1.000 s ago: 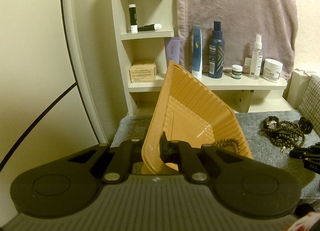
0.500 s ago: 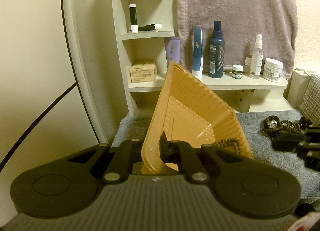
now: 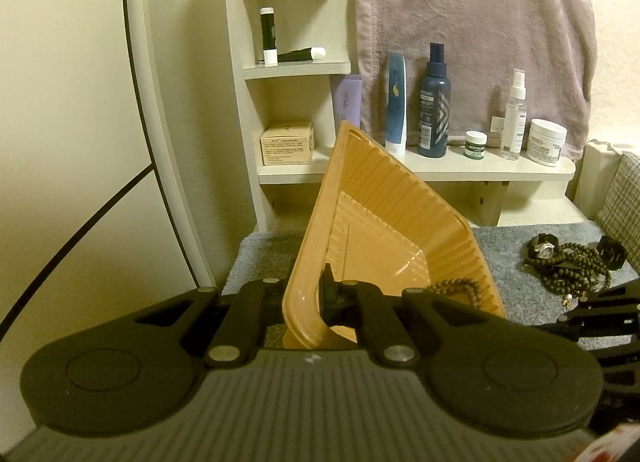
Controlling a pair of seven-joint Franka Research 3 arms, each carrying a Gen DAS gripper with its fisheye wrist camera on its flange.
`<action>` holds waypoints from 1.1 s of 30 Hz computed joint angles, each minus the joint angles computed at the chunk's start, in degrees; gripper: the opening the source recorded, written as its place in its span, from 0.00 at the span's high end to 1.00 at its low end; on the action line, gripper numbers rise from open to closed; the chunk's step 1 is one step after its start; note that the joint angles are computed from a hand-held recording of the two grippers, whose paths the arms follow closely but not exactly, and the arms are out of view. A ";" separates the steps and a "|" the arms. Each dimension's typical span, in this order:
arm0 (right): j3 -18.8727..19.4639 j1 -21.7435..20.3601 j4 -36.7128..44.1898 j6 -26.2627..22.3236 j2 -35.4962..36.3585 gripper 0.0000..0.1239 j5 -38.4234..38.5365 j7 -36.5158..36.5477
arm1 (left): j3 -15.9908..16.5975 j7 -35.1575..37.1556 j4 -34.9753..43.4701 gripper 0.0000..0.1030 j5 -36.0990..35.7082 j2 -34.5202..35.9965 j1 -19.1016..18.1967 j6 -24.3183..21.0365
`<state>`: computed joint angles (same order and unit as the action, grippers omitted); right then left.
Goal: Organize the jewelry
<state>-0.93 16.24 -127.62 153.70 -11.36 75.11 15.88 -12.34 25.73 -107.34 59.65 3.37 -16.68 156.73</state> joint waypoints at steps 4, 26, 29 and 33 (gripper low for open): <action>-0.60 -0.27 -0.53 0.96 -1.09 0.74 3.89 -0.14 | 0.00 0.11 0.02 0.94 -0.07 0.01 -0.02 -0.03; -4.93 2.95 -10.68 28.69 -1.70 0.73 -8.12 21.68 | -0.01 0.22 0.33 0.94 -0.05 0.12 -0.19 -0.37; -6.74 5.33 -8.86 29.35 0.30 0.73 -6.82 20.41 | -0.04 0.29 0.38 0.94 -0.07 0.13 -0.24 -0.50; -4.86 3.66 -6.93 30.12 3.45 0.73 -8.87 22.62 | -0.03 0.29 0.38 0.94 -0.07 0.12 -0.25 -0.50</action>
